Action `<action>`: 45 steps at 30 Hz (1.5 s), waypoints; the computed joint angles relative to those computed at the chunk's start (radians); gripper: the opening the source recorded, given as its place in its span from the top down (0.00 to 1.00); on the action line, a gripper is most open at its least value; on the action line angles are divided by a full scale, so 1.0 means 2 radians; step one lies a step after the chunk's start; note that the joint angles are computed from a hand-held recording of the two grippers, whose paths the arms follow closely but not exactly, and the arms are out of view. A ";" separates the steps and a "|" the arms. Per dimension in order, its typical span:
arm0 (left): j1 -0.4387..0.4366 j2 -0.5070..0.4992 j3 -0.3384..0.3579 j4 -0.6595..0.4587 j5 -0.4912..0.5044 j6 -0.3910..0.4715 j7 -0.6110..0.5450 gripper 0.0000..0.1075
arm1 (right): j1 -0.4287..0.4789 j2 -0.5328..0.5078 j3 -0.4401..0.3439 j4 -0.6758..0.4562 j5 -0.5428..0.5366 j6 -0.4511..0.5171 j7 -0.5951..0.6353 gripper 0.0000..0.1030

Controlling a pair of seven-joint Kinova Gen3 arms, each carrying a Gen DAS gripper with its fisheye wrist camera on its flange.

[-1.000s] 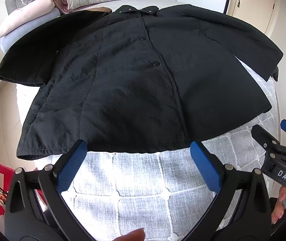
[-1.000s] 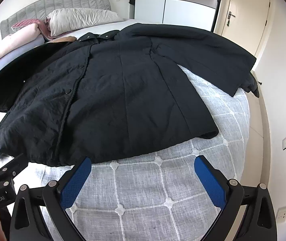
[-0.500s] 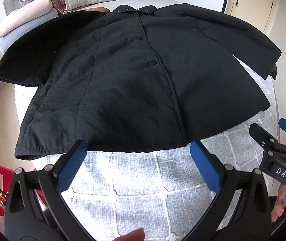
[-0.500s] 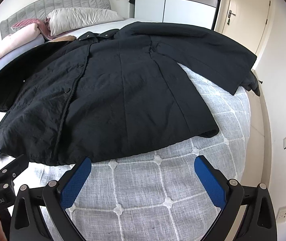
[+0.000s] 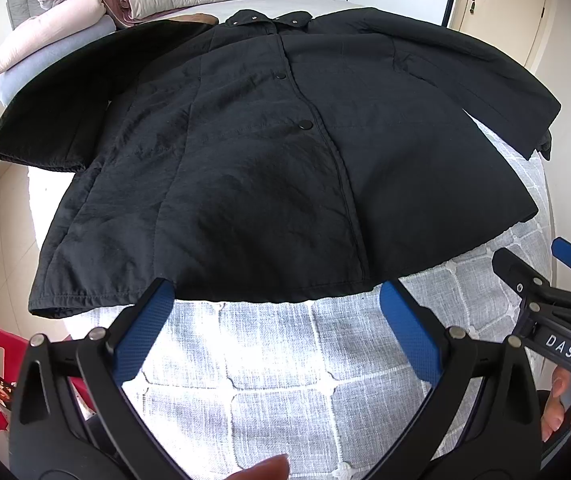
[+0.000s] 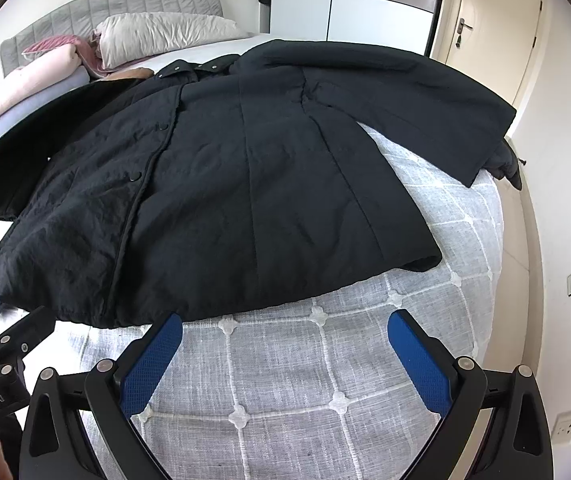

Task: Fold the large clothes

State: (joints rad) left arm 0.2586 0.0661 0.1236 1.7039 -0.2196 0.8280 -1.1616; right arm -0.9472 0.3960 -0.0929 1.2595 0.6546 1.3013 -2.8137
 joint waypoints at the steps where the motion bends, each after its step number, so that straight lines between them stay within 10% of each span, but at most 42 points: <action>1: 0.000 0.000 0.000 0.000 0.000 0.000 0.000 0.05 | 0.000 0.000 0.000 0.000 0.000 0.000 0.000 0.00; 34: -0.003 -0.023 0.005 0.023 -0.004 -0.022 -0.003 0.05 | 0.012 -0.013 -0.005 0.016 -0.009 -0.010 0.002 0.00; 41: -0.046 -0.059 0.002 0.034 0.071 -0.035 -0.080 0.05 | 0.054 -0.054 -0.005 0.067 -0.030 -0.057 -0.010 0.00; 45: -0.016 -0.067 -0.070 0.024 0.143 -0.023 -0.161 0.05 | 0.099 -0.093 -0.011 0.113 -0.054 -0.109 -0.030 0.00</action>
